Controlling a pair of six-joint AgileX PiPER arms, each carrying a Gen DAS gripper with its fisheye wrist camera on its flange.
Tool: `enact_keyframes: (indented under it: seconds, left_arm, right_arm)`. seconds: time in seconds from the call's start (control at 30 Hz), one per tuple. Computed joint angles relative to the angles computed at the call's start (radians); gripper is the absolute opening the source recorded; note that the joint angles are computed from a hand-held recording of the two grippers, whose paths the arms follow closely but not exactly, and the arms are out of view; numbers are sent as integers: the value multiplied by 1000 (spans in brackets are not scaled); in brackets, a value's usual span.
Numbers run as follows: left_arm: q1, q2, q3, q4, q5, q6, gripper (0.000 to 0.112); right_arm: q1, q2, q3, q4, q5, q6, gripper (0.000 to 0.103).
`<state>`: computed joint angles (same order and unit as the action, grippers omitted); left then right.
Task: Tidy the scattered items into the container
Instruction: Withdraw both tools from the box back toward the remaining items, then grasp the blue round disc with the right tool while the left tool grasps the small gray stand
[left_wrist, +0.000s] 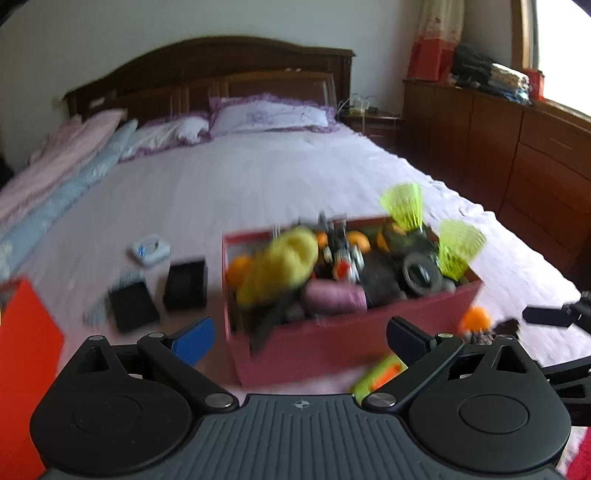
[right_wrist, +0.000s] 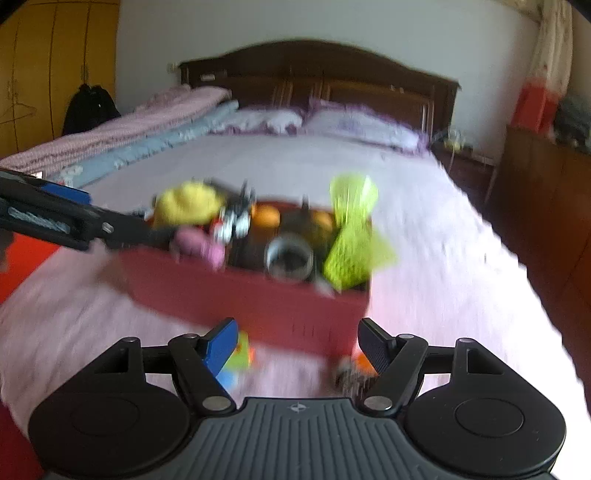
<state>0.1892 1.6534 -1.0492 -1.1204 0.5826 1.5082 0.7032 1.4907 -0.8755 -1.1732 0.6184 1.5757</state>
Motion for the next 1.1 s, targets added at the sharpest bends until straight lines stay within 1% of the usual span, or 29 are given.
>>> enact_keyframes:
  seconds: [0.13, 0.23, 0.33, 0.47, 0.67, 0.83, 0.97, 1.1]
  left_arm:
    - [47, -40, 114, 15, 10, 3, 101]
    - [64, -45, 166, 55, -2, -20, 101]
    - [81, -39, 195, 102, -7, -64, 101]
    - [119, -33, 227, 115, -1, -67, 101]
    - [146, -44, 268, 113, -32, -18, 101]
    - [165, -36, 280, 126, -21, -19, 101]
    - [174, -34, 285, 130, -12, -15, 101]
    - [184, -33, 285, 129, -5, -8, 101]
  right_arm:
    - [73, -17, 81, 44, 9, 102, 74]
    - [122, 8, 94, 56, 15, 158, 74]
    - [143, 36, 85, 71, -2, 168, 74]
    - [178, 68, 63, 89, 8, 160, 75]
    - [171, 99, 38, 118, -14, 137, 76]
    - [108, 143, -5, 106, -82, 130, 76]
    - [49, 229, -100, 103, -129, 87, 76]
    - [36, 333, -200, 68, -107, 15, 76]
